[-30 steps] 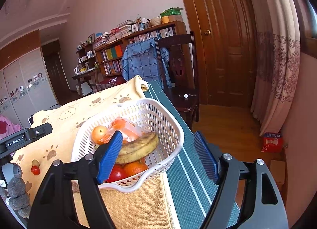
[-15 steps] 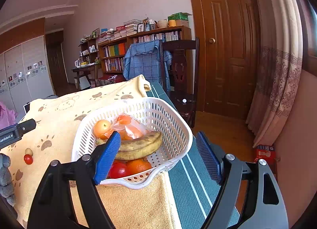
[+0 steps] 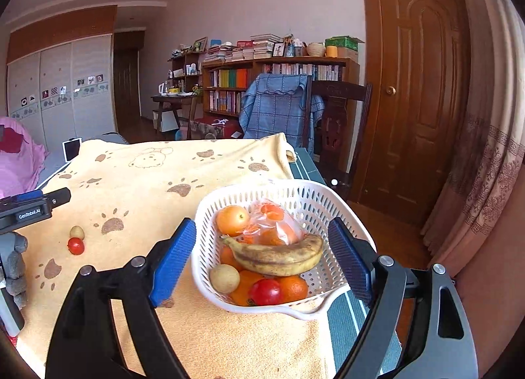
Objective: Organize fruits
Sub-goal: 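Move both tools back toward the small tomato and pale fruit on the towel, then grasp the small red tomato with the right tool while the left tool grasps the pale fruit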
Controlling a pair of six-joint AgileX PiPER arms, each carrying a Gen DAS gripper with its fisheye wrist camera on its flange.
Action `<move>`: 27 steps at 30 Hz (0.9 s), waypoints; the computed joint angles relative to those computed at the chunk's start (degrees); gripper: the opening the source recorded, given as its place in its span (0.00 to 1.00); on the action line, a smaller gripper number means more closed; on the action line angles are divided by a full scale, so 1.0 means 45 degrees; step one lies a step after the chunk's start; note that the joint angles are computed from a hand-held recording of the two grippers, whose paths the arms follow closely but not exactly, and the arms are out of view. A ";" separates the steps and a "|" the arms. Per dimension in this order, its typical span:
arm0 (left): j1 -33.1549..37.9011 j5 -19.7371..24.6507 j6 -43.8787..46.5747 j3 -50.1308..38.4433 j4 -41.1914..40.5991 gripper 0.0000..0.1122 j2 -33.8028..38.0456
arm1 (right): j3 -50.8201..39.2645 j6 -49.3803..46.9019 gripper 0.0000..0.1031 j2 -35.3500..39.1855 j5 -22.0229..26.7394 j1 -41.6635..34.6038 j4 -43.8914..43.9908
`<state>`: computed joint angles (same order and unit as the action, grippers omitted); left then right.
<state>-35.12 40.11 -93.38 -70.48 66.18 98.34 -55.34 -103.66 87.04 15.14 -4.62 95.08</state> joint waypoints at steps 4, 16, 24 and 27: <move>0.0700 -0.0441 -0.0826 0.0954 0.0168 0.77 -0.0682 | -0.0496 0.3026 0.83 0.0175 0.0668 0.1322 -0.3684; 0.2032 -0.1014 -0.2007 0.2237 0.0107 0.77 -0.1453 | -0.4454 1.1277 0.81 0.3676 0.4031 0.4719 -1.1180; 0.2475 -0.1173 -0.2524 0.2667 -0.0045 0.77 -0.1726 | -0.6500 1.3504 0.61 0.5311 0.4844 0.5678 -1.2652; 0.2533 -0.1124 -0.2541 0.2687 -0.0105 0.77 -0.1739 | -0.6982 1.3886 0.55 0.5690 0.4965 0.5936 -1.3060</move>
<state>-23.73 35.06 -104.82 -58.38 65.71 90.52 -86.76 -41.17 112.65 37.48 22.09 36.31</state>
